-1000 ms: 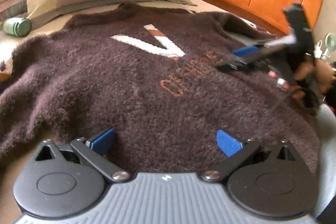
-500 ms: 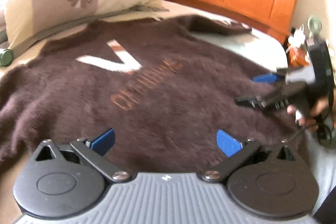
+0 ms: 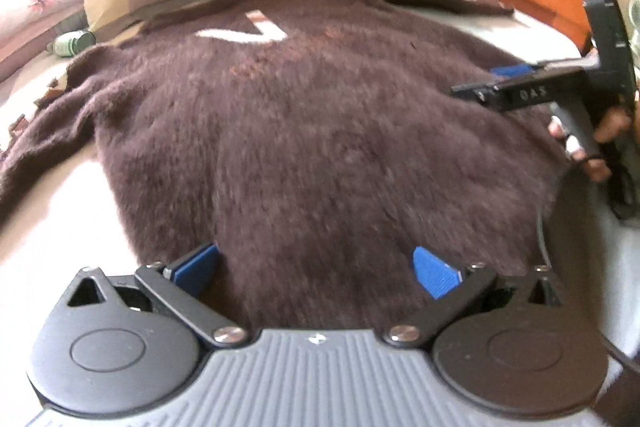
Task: Fold clothes
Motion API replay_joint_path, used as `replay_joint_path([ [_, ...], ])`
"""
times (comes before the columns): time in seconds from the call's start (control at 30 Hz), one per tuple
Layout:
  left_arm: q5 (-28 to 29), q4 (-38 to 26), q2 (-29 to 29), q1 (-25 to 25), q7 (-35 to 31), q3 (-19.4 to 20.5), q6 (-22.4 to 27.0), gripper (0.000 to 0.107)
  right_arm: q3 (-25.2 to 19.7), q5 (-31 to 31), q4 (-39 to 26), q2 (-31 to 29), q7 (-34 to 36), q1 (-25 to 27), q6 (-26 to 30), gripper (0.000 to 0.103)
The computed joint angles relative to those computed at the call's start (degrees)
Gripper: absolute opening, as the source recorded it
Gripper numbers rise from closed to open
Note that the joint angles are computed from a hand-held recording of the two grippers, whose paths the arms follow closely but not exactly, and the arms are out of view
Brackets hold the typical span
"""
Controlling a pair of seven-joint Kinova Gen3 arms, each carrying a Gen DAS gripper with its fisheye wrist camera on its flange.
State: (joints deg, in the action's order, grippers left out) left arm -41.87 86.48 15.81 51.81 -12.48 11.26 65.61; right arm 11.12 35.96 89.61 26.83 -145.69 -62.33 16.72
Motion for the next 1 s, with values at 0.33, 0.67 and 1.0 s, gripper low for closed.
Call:
replay_joint_path([
  [0.33,3.88,-4.37,2.72,-9.25,-3.05,-2.89,-7.24,0.102,4.54,1.06,1.56,0.15,-1.91,-3.55,-2.44,0.103],
  [0.67,-2.52,1.73,0.54,-0.65,9.94,-2.99,-3.99,0.102,3.85,1.03,0.27,0.56,-2.48,-3.51,-0.22,0.103],
  [1.0,2.35,-6.32,3.86,-0.38,8.06,-2.25,5.05,0.102,-11.43,-7.51,-9.43,1.86,11.14,8.20,13.14,0.103],
])
